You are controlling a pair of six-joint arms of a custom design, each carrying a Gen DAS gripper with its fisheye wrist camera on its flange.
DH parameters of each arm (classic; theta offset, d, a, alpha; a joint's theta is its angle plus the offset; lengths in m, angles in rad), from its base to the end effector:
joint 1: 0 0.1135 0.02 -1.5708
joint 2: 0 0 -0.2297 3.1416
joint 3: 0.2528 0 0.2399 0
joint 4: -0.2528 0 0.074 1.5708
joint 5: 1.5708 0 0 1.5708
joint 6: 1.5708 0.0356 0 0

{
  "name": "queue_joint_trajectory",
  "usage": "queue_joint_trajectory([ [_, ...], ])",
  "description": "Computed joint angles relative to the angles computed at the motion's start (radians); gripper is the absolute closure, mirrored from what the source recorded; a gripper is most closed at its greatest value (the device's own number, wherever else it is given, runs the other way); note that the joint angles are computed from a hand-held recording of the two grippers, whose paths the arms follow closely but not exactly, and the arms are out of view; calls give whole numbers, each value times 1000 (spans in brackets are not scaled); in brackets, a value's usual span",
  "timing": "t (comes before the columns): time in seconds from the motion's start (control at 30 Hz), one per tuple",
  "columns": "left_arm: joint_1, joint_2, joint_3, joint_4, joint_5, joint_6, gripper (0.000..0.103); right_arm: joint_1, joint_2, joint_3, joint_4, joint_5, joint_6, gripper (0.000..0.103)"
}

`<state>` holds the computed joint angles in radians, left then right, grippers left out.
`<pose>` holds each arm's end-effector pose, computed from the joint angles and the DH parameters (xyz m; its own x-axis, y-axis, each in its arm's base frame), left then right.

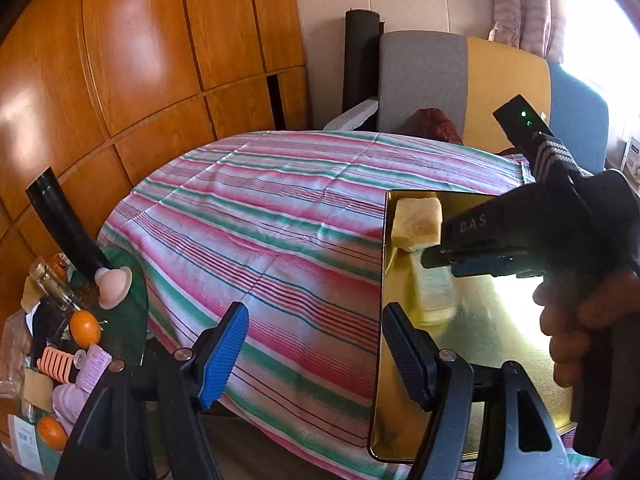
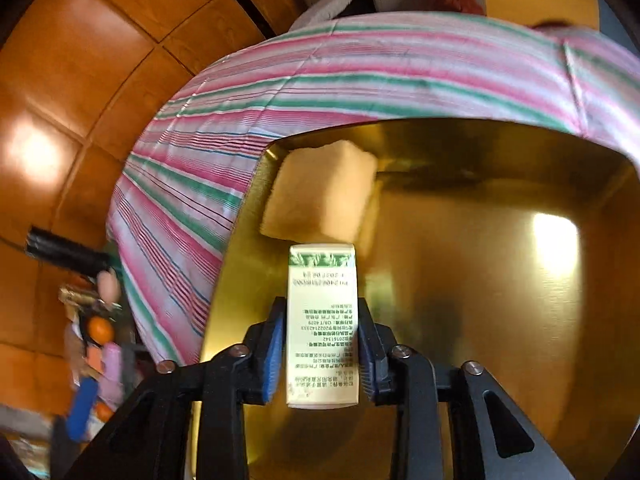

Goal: Organize objects
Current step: 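Lower the green-white box into the gold tray and open the right gripper, then move the left gripper to the blue Tempo tissue pack and grasp it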

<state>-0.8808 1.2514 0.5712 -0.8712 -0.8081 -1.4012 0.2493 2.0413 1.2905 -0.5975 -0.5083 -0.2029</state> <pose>0.1269 -0.1133 0.1336 -0.6238 -0.3140 -0.7157 -0.5388 0.8361 0.1029 0.3427 0.1051 0.1011 -0.8614 -0.4009 -0.3118 -0.5035 0.7548 0.4205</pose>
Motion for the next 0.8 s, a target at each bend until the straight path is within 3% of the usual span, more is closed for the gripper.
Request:
queue_joint_trajectory([
  [0.07, 2, -6, -4, 3, 2, 1, 33, 9, 14, 7, 3, -24, 14, 66],
  [0.13, 0, -13, -5, 1, 2, -2, 33, 5, 19, 12, -22, -71, 0, 57],
  [0.3, -20, -13, 13, -19, -8, -13, 33, -26, -72, -73, -2, -94, -54, 53],
  [0.43, -43, 0, 37, -33, -18, -23, 33, -82, -188, -166, 19, -75, -123, 40],
  [0.63, -80, 17, 68, -31, -27, -14, 33, -229, -354, -280, 20, -37, -306, 31],
  [0.8, -89, -56, 21, 99, 14, 89, 33, -447, -370, -261, -27, -41, -500, 22],
])
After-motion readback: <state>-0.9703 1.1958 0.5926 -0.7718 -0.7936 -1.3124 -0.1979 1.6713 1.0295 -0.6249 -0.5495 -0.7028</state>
